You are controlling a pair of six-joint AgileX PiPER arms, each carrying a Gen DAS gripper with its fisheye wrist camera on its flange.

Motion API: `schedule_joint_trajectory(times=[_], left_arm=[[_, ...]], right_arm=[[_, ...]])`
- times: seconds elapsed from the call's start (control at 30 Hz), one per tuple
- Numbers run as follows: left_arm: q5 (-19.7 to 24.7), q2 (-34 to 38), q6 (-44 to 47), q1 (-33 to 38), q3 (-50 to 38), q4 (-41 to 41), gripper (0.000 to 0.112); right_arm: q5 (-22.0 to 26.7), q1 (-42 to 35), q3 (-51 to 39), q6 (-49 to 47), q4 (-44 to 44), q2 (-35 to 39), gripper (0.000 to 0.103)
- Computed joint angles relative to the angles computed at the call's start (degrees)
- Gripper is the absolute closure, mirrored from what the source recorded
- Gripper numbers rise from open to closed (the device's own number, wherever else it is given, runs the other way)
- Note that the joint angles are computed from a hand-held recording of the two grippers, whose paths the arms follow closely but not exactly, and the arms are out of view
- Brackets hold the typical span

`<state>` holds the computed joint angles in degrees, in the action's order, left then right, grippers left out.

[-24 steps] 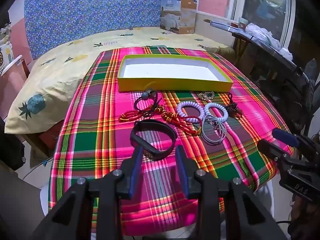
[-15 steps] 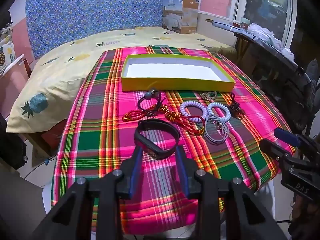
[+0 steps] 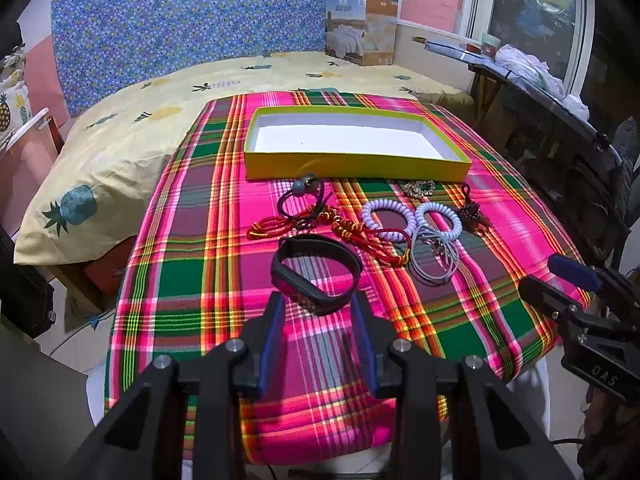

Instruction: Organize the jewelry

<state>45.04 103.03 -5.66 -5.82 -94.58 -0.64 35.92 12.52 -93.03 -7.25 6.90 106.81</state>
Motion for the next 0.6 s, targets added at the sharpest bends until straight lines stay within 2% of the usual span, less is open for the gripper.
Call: schedule_joint_trajectory(times=[0.6], left_arm=[[0.27, 0.21, 0.89, 0.34, -0.14, -0.42, 0.077]], right_arm=[[0.34, 0.5, -0.81, 0.88, -0.77, 0.65, 0.041]])
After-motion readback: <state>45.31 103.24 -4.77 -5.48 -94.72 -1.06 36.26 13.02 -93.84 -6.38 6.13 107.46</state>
